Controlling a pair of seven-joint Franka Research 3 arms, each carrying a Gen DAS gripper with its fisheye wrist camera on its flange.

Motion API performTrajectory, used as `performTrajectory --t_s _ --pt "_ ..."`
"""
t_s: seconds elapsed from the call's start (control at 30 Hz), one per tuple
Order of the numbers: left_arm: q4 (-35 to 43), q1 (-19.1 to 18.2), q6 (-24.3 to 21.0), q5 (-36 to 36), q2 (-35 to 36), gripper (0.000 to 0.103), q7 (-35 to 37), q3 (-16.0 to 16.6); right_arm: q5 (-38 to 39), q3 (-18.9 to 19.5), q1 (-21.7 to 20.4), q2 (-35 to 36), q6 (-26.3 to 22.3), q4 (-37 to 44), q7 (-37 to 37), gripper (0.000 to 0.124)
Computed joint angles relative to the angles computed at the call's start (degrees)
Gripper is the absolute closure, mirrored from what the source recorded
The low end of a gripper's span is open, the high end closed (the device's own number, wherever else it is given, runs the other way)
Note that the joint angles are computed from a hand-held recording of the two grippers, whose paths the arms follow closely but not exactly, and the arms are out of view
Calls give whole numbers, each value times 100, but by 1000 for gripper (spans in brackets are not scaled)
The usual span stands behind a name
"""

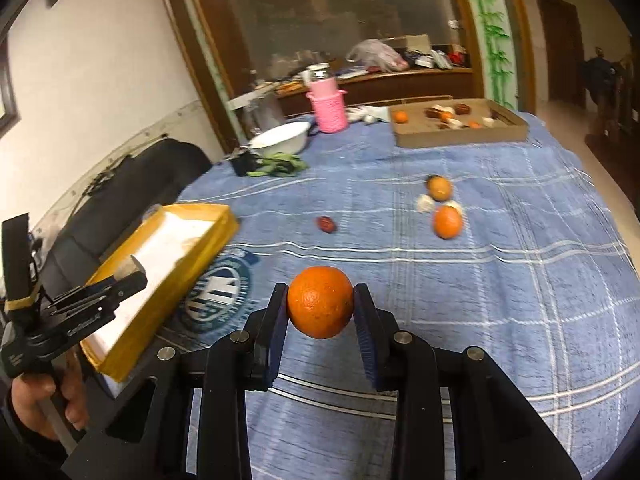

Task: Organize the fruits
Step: 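Carry the orange and rice cake over the yellow-rimmed tray with both tools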

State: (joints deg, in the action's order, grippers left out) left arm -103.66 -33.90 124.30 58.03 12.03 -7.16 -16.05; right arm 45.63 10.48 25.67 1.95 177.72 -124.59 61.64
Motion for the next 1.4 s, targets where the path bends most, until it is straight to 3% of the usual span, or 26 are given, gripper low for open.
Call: performTrajectory --t_s 0.33,0.67,1.03,1.4 --pt "-449 253 -332 -219 -380 65 -226 -23 -114 277 111 481 -211 751 -210 93" --pt "-782 545 -381 -332 -672 65 -349 -65 -849 394 280 1051 -461 1503 214 93" --pt "-1237 941 -157 -549 -992 65 -452 -28 -1985 322 618 2044 -970 2803 907 93" --pt "-1329 1242 -96 -933 -997 65 -310 30 -2940 -26 1034 3386 -1981 4734 1594 93"
